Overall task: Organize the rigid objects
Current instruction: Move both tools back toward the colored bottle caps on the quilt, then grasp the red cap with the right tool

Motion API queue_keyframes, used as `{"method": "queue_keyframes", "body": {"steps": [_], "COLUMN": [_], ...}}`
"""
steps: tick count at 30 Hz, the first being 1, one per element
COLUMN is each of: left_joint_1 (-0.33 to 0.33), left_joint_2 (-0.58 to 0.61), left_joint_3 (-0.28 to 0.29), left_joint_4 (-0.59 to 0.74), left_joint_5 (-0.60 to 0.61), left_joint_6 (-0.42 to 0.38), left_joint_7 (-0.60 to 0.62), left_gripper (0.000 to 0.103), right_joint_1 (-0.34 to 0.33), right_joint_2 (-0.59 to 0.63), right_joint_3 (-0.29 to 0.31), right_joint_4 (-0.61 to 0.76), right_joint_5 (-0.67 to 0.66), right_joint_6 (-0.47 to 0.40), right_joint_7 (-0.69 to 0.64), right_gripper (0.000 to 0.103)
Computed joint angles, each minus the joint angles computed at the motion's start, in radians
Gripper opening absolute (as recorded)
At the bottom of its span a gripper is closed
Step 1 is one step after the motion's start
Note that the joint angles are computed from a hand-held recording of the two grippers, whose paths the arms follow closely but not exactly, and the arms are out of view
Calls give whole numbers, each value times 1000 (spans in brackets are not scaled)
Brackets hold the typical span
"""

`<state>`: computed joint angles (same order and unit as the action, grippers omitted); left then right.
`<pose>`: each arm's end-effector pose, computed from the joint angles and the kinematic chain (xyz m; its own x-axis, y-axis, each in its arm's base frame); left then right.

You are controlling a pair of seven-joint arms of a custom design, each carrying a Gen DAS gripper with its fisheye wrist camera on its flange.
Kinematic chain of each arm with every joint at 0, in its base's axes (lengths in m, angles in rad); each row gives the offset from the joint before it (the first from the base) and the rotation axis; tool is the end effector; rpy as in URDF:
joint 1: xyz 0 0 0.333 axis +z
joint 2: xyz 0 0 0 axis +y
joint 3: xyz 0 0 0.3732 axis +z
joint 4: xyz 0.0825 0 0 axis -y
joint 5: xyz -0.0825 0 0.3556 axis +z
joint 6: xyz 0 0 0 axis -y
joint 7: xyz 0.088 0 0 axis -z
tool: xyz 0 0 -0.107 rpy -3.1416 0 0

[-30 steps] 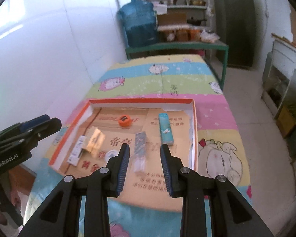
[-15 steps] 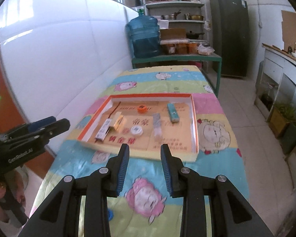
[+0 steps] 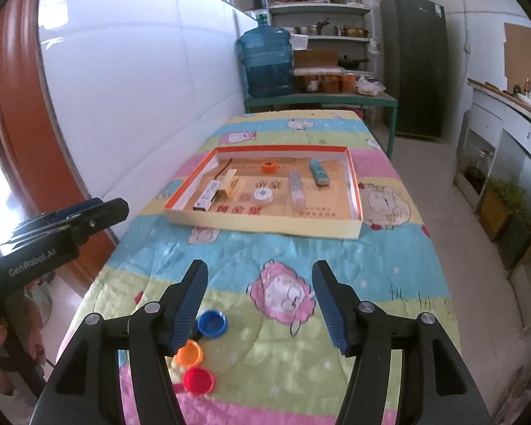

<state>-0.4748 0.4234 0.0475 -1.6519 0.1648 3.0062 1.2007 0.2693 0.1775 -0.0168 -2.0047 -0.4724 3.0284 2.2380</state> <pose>0.6450 -0.3147 0.5455 -0.2835 -0.9497 0.1329 -0.6053 0.0697 -0.7929 0.5909 0.1887 0.5373 0.0840 -0.9901 -0.1126 -0.6615 0.0291 -0.7493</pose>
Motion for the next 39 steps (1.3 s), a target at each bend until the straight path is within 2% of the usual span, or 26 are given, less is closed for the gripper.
{"method": "queue_keyframes", "body": {"steps": [3, 7, 8, 11, 15, 18, 22, 24, 28, 33, 37, 38, 39], "left_joint_1": [-22, -48, -50, -75, -130, -107, -85, -67, -52, -60, -55, -50, -46], "left_joint_2": [-22, -50, -55, -73, -86, -88, -83, -81, -77, -77, -74, -72, -70], "left_joint_3": [23, 52, 56, 81, 137, 104, 72, 50, 30, 31, 22, 14, 9], "left_joint_4": [-54, -131, -144, -203, -269, -295, -311, -316, -324, -331, -329, -325, -323], "left_joint_5": [17, 25, 21, 4, -34, -82, -135, -155, -184, -210, -225, -229, -232], "left_joint_6": [32, 89, 99, 150, 194, 191, 174, 172, 179, 181, 178, 175, 173], "left_joint_7": [-19, -43, -42, -44, -30, 10, 52, 71, 99, 121, 141, 147, 152], "left_gripper": [50, 50, 50, 50, 50, 50, 50, 50, 50, 50, 50, 50, 50], "right_joint_1": [19, 101, 107, 104, 84, 87, 82, 98, 115, 123, 124, 128, 142], "right_joint_2": [-15, -32, -35, -38, -34, -19, 11, 25, 52, 74, 84, 87, 89], "right_joint_3": [-14, -102, -106, -90, -48, -41, -25, -37, -56, -66, -67, -71, -89], "right_joint_4": [-34, -68, -71, -88, -112, -116, -121, -113, -98, -86, -87, -85, -83], "right_joint_5": [-38, -269, -319, -413, -444, -472, -431, -429, -431, -414, -380, -375, -389], "right_joint_6": [18, 45, 43, 43, 52, 58, 57, 47, 42, 40, 53, 52, 54], "right_joint_7": [33, 242, 280, 347, 353, 364, 314, 315, 319, 290, 266, 262, 275], "right_gripper": [63, 63, 63, 63, 63, 63, 63, 63, 63, 63, 51, 45, 43]}}
